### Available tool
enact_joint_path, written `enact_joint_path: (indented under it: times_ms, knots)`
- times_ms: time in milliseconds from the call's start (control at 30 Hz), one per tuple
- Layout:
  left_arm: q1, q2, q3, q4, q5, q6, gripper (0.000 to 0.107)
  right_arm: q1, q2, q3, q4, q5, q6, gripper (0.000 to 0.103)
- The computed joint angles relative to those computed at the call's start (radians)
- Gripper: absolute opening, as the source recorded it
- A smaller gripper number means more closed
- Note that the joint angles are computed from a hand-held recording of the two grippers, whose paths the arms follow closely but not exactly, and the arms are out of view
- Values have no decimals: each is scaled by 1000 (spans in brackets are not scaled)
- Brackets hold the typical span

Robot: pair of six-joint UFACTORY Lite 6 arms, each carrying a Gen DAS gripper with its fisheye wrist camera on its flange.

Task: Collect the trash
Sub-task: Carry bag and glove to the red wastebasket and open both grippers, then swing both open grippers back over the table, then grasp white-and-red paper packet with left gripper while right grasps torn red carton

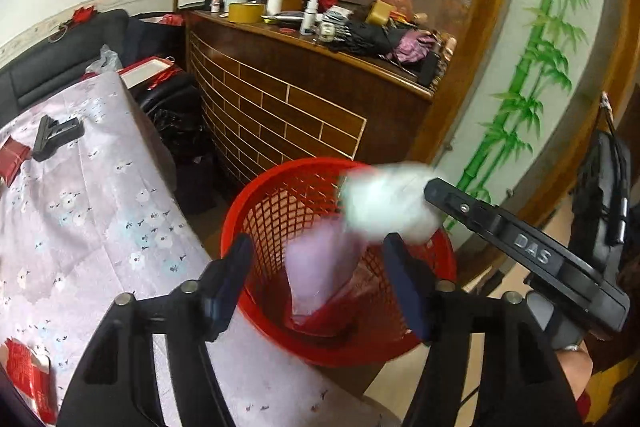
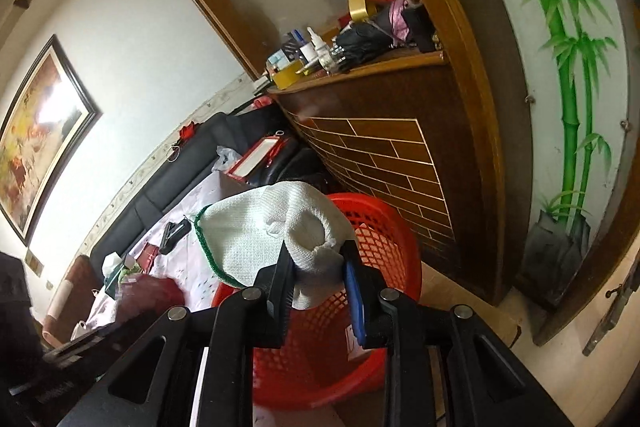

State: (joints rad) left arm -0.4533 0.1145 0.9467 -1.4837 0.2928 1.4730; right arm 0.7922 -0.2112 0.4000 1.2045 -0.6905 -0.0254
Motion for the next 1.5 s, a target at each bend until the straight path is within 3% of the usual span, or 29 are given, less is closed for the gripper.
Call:
enact_joint_path:
  times_ms: [100, 367, 533, 700, 833, 1000, 1100, 1167, 1367, 1500]
  knots:
    - [16, -33, -24, 17, 21, -3, 66, -63, 5, 10, -40, 35, 0, 49]
    - [195, -303, -253, 109, 104, -23, 67, 55, -41, -5, 84, -50, -66, 54]
    - [515, -471, -384, 244, 293, -24, 67, 182, 46, 85, 140, -84, -94, 59]
    - [870, -519, -422, 334, 473, 79, 67, 279, 248, 297, 142, -69, -139, 63]
    - [1211, -410, -350, 373, 644, 226, 67, 320, 433, 507, 130, -12, -192, 65]
    - [1524, -163, -133, 401, 741, 306, 67, 362, 655, 793, 183, 77, -348, 65]
    - [1629, 0, 45, 384, 710, 289, 67, 377, 769, 951, 250, 117, -470, 65]
    - [1662, 124, 185, 372, 634, 233, 67, 383, 831, 1035, 281, 138, -527, 65]
    - [1643, 461, 531, 455, 488, 11, 67, 393, 982, 1260, 418, 182, -718, 65]
    - [1617, 594, 628, 504, 406, -43, 65, 388, 1056, 1372, 513, 222, -827, 65]
